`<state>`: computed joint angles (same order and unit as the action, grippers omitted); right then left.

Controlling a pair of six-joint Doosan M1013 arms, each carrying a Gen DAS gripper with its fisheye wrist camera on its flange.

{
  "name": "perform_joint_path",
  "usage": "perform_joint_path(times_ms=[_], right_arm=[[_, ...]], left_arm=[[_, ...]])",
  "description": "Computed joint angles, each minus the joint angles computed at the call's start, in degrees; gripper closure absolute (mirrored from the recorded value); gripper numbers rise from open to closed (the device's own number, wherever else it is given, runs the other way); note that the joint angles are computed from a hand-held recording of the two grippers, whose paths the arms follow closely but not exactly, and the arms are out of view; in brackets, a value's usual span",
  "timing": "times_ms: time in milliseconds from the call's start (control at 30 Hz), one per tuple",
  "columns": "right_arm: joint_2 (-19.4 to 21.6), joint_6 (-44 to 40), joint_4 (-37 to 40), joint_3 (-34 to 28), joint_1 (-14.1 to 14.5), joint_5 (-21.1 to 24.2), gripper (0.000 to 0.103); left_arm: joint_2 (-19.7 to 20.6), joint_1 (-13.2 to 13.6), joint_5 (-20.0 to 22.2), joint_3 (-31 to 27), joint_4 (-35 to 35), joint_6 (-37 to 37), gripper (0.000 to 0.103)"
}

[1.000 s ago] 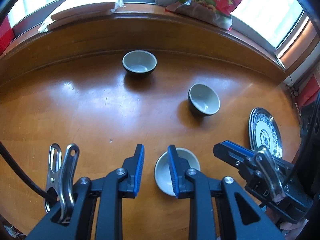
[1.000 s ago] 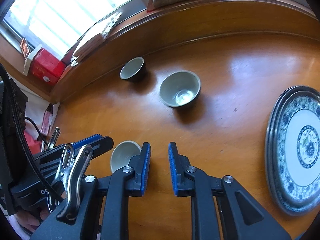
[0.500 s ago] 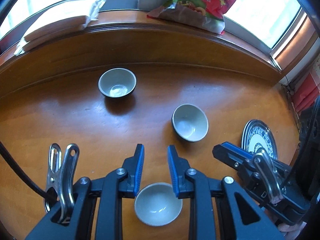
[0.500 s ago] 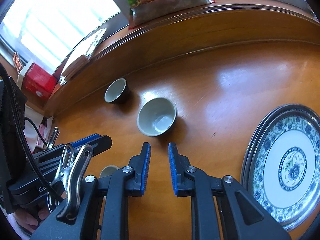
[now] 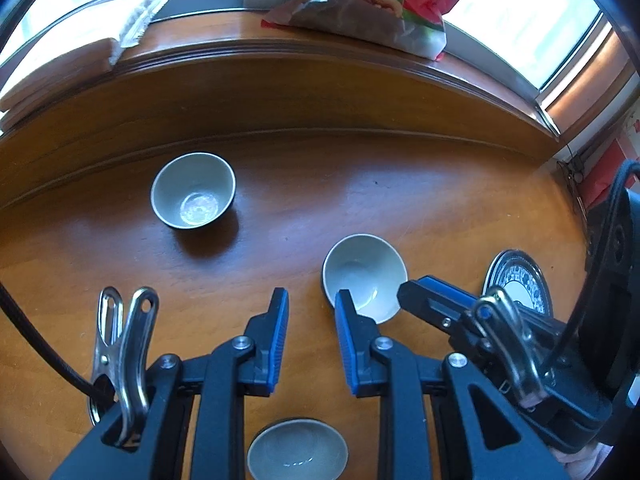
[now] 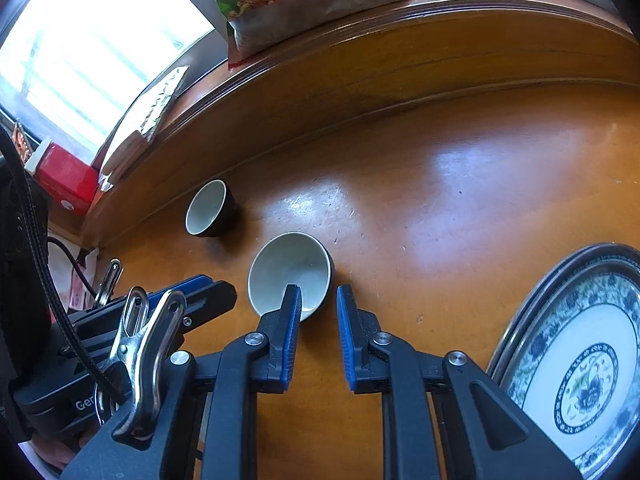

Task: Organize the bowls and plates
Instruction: 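Lower the held bowl into the other cream bowl with the right gripper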

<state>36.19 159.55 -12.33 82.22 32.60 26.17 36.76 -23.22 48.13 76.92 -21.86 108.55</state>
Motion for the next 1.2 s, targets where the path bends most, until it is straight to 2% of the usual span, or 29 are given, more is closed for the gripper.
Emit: perform_joint_path(times_ms=[367, 600, 867, 933, 1200], right_arm=[[1.08, -3.79, 4.59, -0.62, -0.67, -0.26, 0.083], [1.52, -4.46, 4.38, -1.24, -0.72, 0.07, 0.083], [1.94, -8.68, 10.87, -1.17, -1.23, -1.50, 0.087], [1.95, -8.26, 10.15, -1.25, -1.09, -1.39, 0.088], [1.37, -8.03, 10.13, -0.39, -0.86, -2.38, 0.089]], left_arm=[[1.54, -0.71, 1.54, -1.71, 0.98, -0.69, 0.079], [2.14, -0.76, 1.86, -2.16, 0.44, -0.59, 0.080], [3.50, -0.36, 4.75, -3.68, -2.06, -0.48, 0.090], [3.58, -0.30, 5.20, -3.78, -2.64, -0.11, 0.093], [2.86, -0.15, 4.62, -2.75, -3.51, 1.08, 0.093]])
